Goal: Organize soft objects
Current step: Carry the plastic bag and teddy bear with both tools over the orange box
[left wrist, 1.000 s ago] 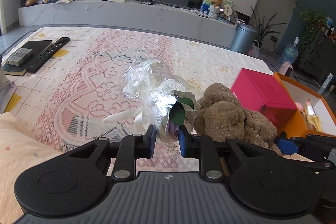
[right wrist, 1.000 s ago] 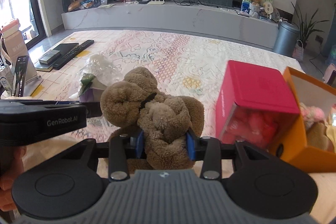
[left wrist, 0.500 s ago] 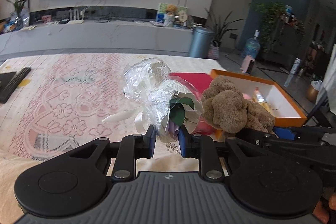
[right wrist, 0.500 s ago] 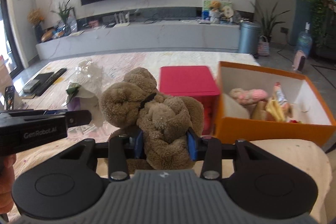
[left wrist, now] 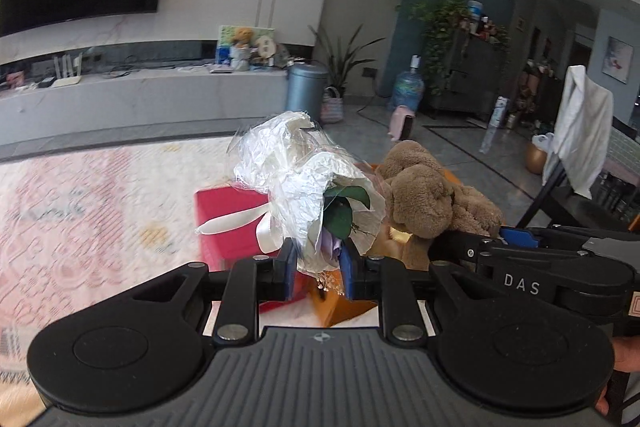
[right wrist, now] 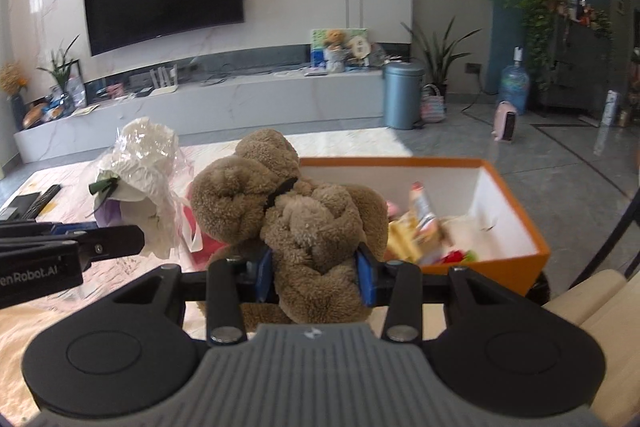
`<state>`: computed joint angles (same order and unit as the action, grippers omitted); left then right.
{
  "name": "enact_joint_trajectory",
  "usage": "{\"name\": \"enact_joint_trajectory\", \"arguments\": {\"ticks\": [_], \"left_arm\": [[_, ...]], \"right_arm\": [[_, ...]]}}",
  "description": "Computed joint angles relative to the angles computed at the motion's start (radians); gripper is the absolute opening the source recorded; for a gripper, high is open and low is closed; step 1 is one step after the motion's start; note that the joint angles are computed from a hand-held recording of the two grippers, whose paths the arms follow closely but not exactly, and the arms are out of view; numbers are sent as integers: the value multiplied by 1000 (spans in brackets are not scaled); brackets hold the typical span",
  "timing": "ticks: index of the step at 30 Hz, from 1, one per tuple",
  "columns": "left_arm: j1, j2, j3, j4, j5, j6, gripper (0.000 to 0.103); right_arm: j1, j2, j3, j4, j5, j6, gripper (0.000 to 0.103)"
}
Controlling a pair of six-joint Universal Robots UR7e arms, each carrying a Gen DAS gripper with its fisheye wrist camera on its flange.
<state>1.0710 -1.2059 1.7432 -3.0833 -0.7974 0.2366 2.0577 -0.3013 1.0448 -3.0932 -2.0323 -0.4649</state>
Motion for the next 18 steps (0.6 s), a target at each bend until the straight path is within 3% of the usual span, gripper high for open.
{"name": "enact_joint_trajectory", "arguments": {"ticks": [5, 11, 18], "left_arm": [[25, 69, -118, 38, -80, 35, 25], [72, 159, -312, 204, -180, -1, 25], [120, 264, -482, 439, -249, -52, 25]], "right_arm": [[-24, 12, -102, 31, -4, -11, 41], [-56, 76, -312, 146, -27, 9, 41], [-98, 256, -701, 438, -65, 94, 41]]}}
